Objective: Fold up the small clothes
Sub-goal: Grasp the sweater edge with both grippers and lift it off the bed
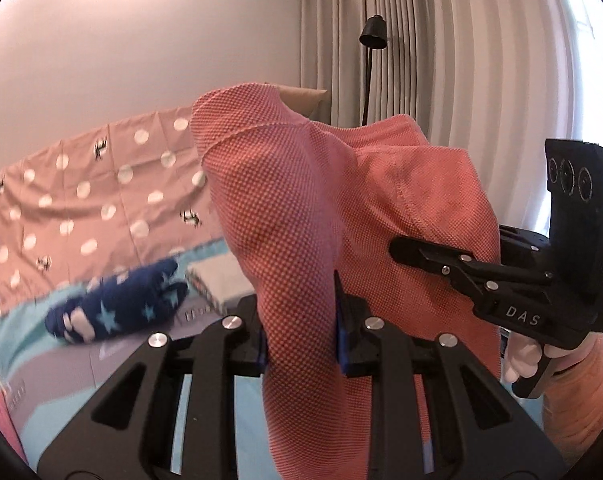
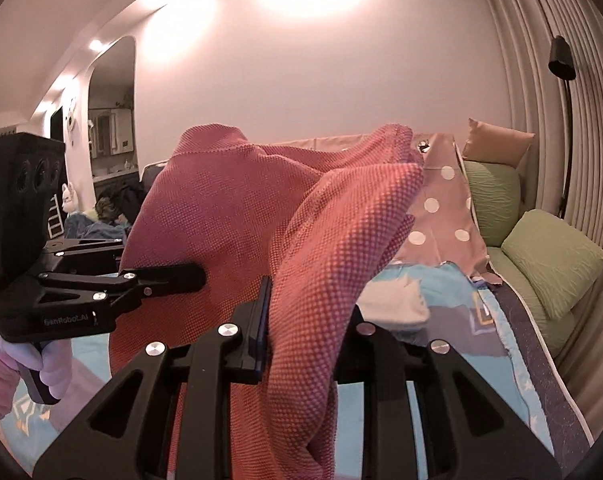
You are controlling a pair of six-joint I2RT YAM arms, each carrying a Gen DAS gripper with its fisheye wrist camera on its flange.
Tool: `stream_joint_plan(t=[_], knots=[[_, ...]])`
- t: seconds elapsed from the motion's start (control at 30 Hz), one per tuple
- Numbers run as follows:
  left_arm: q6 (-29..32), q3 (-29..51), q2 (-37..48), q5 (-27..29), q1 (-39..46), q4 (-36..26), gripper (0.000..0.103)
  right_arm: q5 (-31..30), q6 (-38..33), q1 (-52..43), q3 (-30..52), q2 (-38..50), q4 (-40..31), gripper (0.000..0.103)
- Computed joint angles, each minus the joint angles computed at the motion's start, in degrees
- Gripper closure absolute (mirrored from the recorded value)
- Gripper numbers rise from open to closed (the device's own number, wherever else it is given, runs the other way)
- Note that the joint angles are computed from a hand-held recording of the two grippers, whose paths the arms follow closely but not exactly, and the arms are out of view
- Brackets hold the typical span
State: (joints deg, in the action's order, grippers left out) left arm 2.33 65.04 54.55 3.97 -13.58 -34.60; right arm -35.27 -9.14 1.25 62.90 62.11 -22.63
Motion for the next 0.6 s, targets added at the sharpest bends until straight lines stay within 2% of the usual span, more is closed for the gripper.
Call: stream_joint_plan(t=[0.13,0.3,0.6], knots=[[1.15,8.66,10.3,-1.94,-1.37,2.51,0.079,-0.46,0.77,-1.84,7.34,7.4,1.03,0.08],[2.79,20.91,22.95,-2.18,-0.5,3.5,0.078,2.19,1.87,-1.45,15.98,16.91,4.16,0.08],[4.78,41.61,44.48,-3.74,2.74,3.18,0.079,7.17,3.15,1.84,39.35,40.42,2.53,0.081]])
